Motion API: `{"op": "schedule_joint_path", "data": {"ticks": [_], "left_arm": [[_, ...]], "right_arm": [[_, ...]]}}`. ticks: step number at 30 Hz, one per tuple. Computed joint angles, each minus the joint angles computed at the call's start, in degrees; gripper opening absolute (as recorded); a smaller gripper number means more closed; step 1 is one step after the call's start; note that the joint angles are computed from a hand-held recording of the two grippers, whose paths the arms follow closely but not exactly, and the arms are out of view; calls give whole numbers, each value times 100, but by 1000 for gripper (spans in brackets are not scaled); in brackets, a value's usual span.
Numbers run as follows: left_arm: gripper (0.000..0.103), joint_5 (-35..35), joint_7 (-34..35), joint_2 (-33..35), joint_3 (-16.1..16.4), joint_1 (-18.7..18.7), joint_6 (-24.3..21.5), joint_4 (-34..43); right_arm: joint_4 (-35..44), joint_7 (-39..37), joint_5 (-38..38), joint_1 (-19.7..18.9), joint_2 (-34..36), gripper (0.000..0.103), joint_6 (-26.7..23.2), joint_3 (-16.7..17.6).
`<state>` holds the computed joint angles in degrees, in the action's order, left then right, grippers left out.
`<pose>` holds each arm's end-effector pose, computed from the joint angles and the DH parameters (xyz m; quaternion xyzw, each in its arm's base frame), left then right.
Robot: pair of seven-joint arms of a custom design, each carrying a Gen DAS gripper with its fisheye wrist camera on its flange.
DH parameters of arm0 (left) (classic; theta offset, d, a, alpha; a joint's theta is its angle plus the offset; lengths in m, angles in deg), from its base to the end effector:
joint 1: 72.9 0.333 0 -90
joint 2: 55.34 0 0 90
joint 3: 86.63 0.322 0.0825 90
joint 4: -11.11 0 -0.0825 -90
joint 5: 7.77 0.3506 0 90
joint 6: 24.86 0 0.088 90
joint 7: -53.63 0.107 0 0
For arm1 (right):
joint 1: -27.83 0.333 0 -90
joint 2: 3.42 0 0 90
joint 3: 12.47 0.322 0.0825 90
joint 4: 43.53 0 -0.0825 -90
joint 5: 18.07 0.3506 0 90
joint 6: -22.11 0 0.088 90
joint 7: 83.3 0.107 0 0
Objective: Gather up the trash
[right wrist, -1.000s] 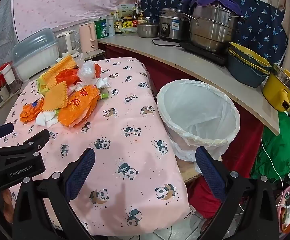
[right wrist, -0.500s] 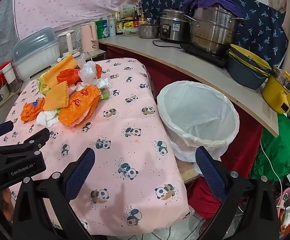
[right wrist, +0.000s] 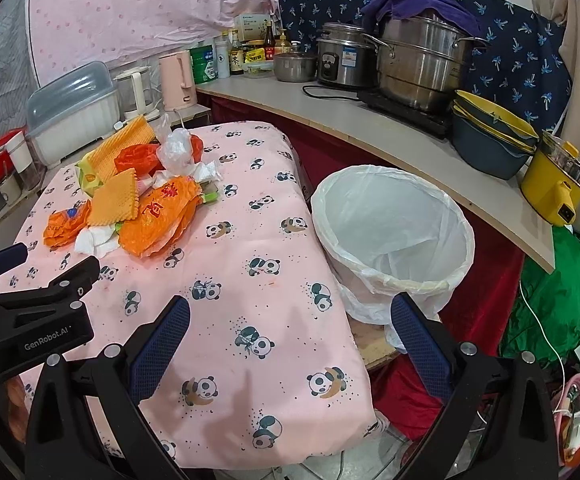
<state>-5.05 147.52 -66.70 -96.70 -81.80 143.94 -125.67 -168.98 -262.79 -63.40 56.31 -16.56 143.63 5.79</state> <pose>0.4599 -0.1661 0.5099 -0.4932 0.7879 -0.2739 0.2470 0.3409 0.3299 0.5260 -0.5176 0.7664 -0.3195 0.2065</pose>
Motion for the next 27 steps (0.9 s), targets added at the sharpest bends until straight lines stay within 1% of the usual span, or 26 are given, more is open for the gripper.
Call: {"op": "schedule_joint_path", "data": {"ticks": [27], "left_arm": [[96,79,-89,-40,-19,-18,76,-94]], "right_arm": [[-90,42,25,-34,-104,96,10,37]]}}
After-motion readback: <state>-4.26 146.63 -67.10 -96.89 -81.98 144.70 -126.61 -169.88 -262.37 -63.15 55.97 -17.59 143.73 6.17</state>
